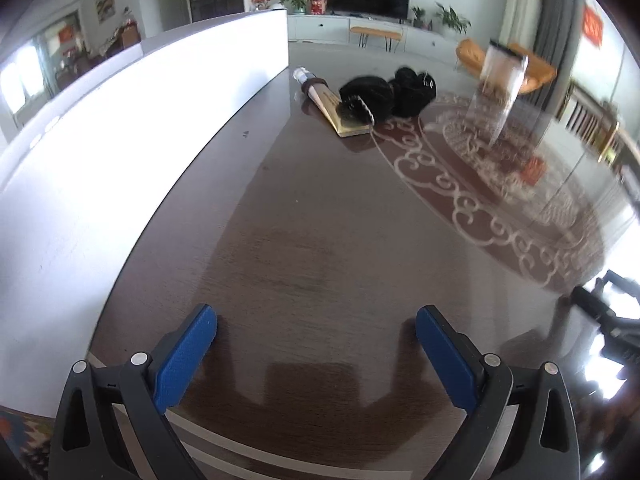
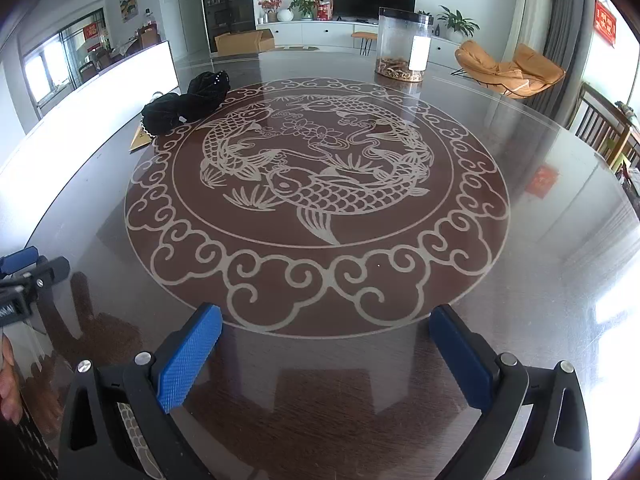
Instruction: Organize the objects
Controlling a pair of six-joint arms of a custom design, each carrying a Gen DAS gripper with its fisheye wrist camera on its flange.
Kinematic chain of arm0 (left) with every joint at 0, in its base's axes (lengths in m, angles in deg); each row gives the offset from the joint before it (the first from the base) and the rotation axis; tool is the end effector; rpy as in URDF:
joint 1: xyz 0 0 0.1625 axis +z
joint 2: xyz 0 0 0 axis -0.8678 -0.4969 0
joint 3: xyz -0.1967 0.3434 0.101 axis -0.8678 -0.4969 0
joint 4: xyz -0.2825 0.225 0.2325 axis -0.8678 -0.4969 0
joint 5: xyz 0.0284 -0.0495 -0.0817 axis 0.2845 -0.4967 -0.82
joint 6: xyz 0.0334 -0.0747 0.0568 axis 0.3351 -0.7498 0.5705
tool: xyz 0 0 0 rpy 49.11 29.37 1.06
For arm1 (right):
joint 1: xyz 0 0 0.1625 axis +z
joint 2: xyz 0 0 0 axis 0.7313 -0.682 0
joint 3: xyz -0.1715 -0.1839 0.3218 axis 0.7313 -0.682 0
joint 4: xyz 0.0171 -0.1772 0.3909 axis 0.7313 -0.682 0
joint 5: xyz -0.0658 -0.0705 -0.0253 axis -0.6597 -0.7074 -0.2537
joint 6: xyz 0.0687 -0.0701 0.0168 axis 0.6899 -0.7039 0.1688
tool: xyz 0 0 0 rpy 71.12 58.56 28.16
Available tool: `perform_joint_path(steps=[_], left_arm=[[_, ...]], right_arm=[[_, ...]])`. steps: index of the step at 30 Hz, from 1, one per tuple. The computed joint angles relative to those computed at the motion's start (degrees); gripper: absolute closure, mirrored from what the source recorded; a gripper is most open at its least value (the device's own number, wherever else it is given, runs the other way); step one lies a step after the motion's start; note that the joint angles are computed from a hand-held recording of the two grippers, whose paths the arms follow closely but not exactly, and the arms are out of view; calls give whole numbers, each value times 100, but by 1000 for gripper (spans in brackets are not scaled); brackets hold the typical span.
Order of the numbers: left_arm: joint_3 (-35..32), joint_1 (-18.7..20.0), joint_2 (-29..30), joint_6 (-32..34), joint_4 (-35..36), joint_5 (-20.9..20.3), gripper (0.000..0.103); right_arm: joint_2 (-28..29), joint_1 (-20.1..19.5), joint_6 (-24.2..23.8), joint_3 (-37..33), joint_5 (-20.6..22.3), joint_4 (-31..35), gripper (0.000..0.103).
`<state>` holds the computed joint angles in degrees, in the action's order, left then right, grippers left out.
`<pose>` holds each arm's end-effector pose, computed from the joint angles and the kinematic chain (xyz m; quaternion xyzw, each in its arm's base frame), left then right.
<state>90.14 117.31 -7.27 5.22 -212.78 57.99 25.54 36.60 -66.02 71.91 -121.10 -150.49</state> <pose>-0.2240 -0.7548 -0.0283 -0.0362 0.8528 -0.3201 0.4111 -0.0005 -0.8792 0.1658 0.2960 -0.8823 0.2006 0.3062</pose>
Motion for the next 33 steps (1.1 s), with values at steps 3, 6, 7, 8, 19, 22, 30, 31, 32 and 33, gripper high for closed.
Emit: perform_joint_path(steps=[3,6,7,8,19,22,30,31,32,33], left_arm=[[6,-2,-32,-9,31,-77,0],[6,-5,-26,0,22,-70,0],[14,-7,-28,4,12,-68,0],[7,-2,-20,15,0,-67,0],[-21,18,2,97,-76,-70,0],[-24,17,0,86,-61,-73,0],[-31,15,10,94,-70,-65,0],[-23,16,5,86,-76,-64,0],[-9,17,-6,62,-79,-54,0],[4,20,-14,38,-85,-37,0]], right_arm=[[2,0,0,-4,1,2,0],[2,0,0,-4,1,2,0],[7,1,1,-9,1,2,0],[13,2,1,-16,1,4,0],[7,0,1,-7,4,3,0],[9,0,1,-10,4,4,0],[6,-1,-2,-5,6,2,0],[10,-1,-2,-10,5,2,0],[16,0,-1,-17,5,4,0],[7,-2,-4,-7,6,3,0]])
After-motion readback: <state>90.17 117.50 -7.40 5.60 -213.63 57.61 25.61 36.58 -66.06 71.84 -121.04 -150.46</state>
